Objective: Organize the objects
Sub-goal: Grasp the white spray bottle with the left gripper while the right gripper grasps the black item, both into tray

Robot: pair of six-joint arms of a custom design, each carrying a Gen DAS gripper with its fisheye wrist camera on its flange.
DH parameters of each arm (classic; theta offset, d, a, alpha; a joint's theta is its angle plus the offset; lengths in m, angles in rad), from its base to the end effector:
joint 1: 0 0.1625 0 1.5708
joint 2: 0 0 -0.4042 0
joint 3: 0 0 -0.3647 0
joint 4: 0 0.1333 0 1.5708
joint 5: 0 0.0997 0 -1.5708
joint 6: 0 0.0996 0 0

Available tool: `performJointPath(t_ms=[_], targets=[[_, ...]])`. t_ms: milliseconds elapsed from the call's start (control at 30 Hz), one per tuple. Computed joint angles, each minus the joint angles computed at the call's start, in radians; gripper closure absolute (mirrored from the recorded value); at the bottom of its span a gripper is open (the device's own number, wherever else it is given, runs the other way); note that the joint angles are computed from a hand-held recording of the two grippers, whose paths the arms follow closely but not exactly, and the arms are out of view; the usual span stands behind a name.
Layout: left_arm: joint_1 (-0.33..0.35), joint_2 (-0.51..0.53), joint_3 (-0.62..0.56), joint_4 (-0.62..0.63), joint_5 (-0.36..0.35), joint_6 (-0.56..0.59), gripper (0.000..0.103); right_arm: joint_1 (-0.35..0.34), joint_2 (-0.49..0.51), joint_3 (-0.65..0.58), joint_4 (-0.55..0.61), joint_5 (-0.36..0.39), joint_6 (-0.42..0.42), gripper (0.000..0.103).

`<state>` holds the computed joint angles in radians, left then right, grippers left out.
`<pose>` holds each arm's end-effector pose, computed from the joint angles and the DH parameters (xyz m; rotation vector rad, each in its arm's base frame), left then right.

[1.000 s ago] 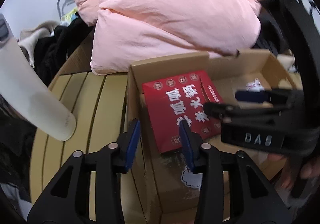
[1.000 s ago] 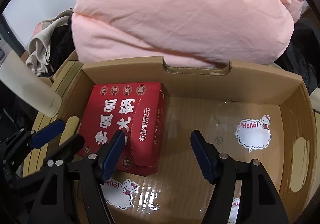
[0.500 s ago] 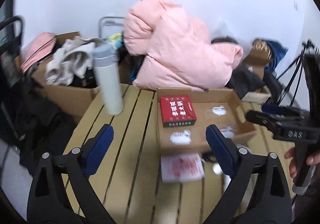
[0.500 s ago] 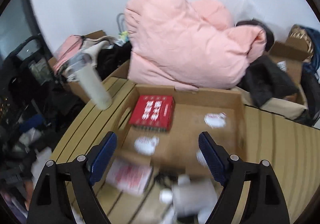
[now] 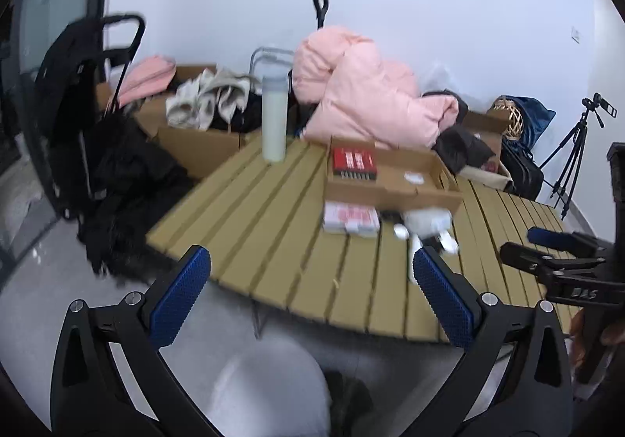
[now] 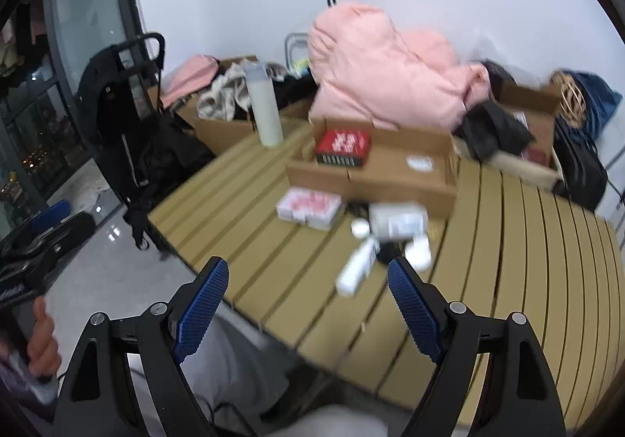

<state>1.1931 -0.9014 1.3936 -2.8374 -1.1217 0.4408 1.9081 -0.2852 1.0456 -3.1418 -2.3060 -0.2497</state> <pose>-0.0963 -0.7216 0.3127 0.7811 2.3860 -1.0008 0.3190 -0.7087 0.0462 0.2965 -2.2723 1.0072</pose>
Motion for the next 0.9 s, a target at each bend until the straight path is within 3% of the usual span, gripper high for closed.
performJointPath(t_ms=[100,200,467,633,700,767,833,900], targets=[[-0.001,-0.042,0.079,0.028,-0.017,-0.067,0.000,-0.009,-0.037,0.100,-0.017,0.007,0.039,0.016],[-0.012,-0.043,0.123,0.007,-0.010,-0.061,0.000,-0.018,-0.059,0.164,-0.031,-0.013,0.049,0.016],[-0.015,0.038,0.098,0.011,-0.009,-0.042,0.000,-0.055,-0.087,0.204,-0.030,-0.005,0.039,0.016],[0.010,0.200,-0.069,0.107,-0.036,-0.074,0.000,-0.120,-0.072,0.130,0.025,0.037,0.014,0.017],[0.023,0.285,-0.195,0.217,-0.073,-0.103,0.002,-0.147,-0.049,0.072,0.061,0.045,0.000,0.025],[0.032,0.351,-0.294,0.296,-0.113,-0.103,0.002,-0.176,-0.016,-0.002,0.104,0.066,-0.032,0.048],[0.037,0.425,-0.390,0.332,-0.138,-0.085,0.008,-0.205,0.015,-0.082,0.174,0.088,-0.029,0.054],[0.040,0.489,-0.479,0.384,-0.147,-0.078,0.022,-0.227,0.041,-0.149,0.221,0.116,-0.034,0.058]])
